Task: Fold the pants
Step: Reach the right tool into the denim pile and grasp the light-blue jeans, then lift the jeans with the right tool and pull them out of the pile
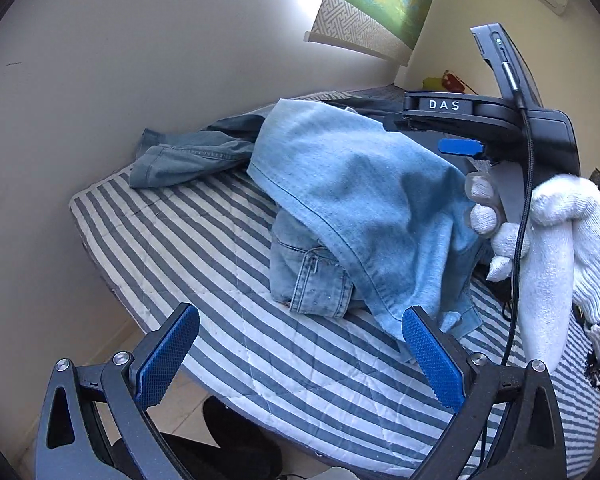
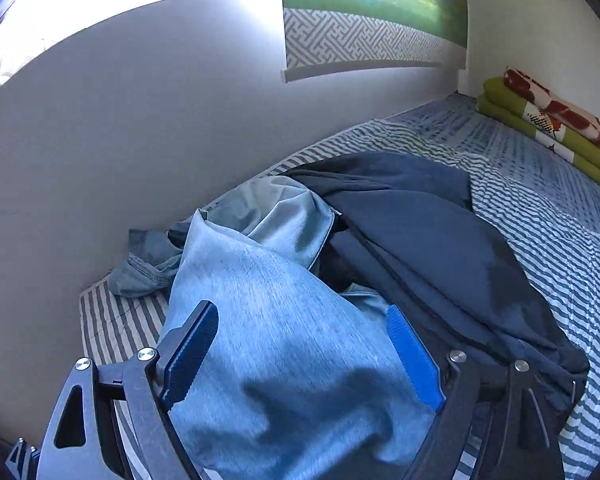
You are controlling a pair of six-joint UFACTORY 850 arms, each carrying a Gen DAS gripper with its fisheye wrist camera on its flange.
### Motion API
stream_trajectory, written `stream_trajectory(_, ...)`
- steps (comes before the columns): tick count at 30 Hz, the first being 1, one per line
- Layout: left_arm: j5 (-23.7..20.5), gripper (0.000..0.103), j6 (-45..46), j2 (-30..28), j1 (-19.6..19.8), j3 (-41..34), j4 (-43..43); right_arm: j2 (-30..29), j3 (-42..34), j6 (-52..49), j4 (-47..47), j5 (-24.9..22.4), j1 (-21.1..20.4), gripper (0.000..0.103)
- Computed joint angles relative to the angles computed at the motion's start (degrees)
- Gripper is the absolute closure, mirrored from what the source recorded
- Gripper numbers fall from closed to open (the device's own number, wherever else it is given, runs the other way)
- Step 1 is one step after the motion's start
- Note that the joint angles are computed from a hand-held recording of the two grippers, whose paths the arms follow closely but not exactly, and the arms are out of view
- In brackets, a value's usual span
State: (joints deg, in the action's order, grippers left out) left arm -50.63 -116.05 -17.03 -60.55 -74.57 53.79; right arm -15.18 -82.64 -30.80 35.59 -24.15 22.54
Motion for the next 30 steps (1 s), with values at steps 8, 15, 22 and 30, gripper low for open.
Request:
stream_trajectory(8, 0.7, 0.001, -1.1, 0.6, 1.2, 1.7, -0.5, -5.6, -6.0, 2.6, -8.0, -6.9, 3.4, 0.024)
stream_trajectory(15, -0.2, 0.001, -1.6, 1.3, 0.5, 1.9, -0.4, -4.5, -4.1, 3.6, -11.3, -8.8, 4.5, 0.096)
stream_trajectory(22, -2.4, 0.001, -2.8, 2.6, -0.8, 2.2, -0.1, 4.0, 4.3, 9.2, -14.3, -0.3, 3.0, 0.099)
stream_trajectory(30, -6.2, 0.001, -1.2, 2.2, -2.9, -0.2, 0.0, 21.6, 19.9, 3.2, -3.9, 6.6, -8.5, 0.099)
